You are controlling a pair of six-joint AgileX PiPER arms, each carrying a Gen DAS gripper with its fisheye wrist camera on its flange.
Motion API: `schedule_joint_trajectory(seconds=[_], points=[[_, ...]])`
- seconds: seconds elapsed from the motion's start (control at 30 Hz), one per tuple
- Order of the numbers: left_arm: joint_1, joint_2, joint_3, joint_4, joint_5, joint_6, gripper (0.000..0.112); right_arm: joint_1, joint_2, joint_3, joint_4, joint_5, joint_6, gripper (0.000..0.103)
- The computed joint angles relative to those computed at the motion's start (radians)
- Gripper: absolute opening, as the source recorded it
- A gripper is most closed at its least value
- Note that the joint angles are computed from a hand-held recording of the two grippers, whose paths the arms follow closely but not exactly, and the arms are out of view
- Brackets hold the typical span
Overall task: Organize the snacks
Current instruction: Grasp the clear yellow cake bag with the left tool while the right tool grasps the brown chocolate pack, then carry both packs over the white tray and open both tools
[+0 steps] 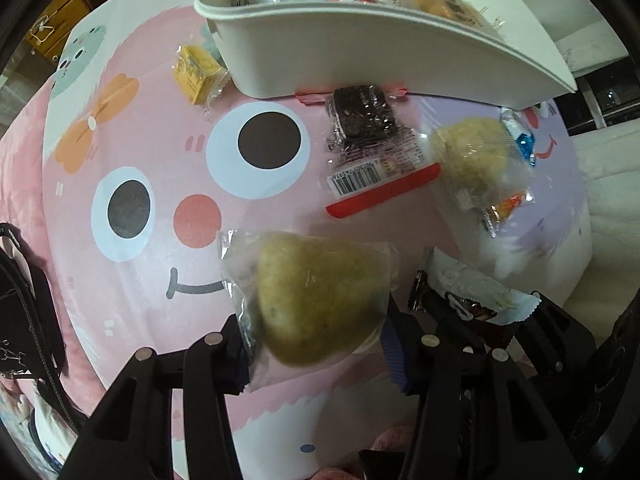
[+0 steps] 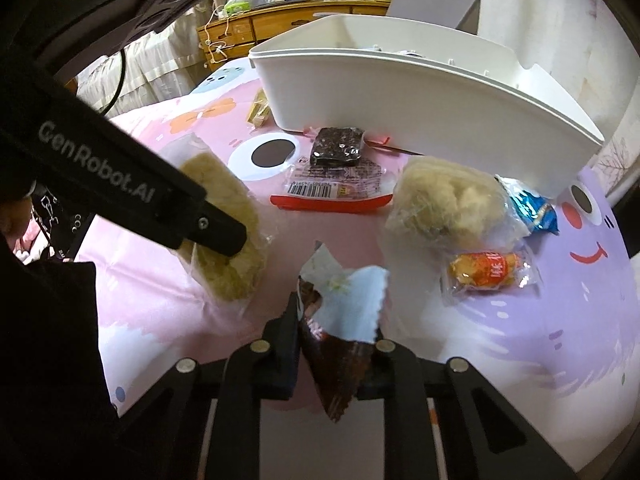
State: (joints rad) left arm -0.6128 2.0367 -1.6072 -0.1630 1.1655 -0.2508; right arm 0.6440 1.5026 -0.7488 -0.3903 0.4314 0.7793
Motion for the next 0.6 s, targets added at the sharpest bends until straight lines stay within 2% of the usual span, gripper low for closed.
schedule_joint_trajectory(seconds=[0.1,0.2,0.3,0.6], points=[[0.043,-0.073,0.090,0.000,-0.031,0.062,0.050,0.008,-0.019,-0.008,-0.023,0.037,0.042,0.016],[0.038,-0.112,0.110,0.017,-0.034,0.051,0.050,-0.011,-0.031,-0.021,0.048,0.068,0.004,0.016],[0.049,-0.117,0.101,0.020,-0.029,0.057,0.050,-0.006,-0.056,-0.039,0.044,0.133,0.055,0.016],[0.096,-0.246,0.126,0.002,0.026,0.114,0.051,0.037,-0.135,-0.108,-0.103,0.324,0.177,0.016]])
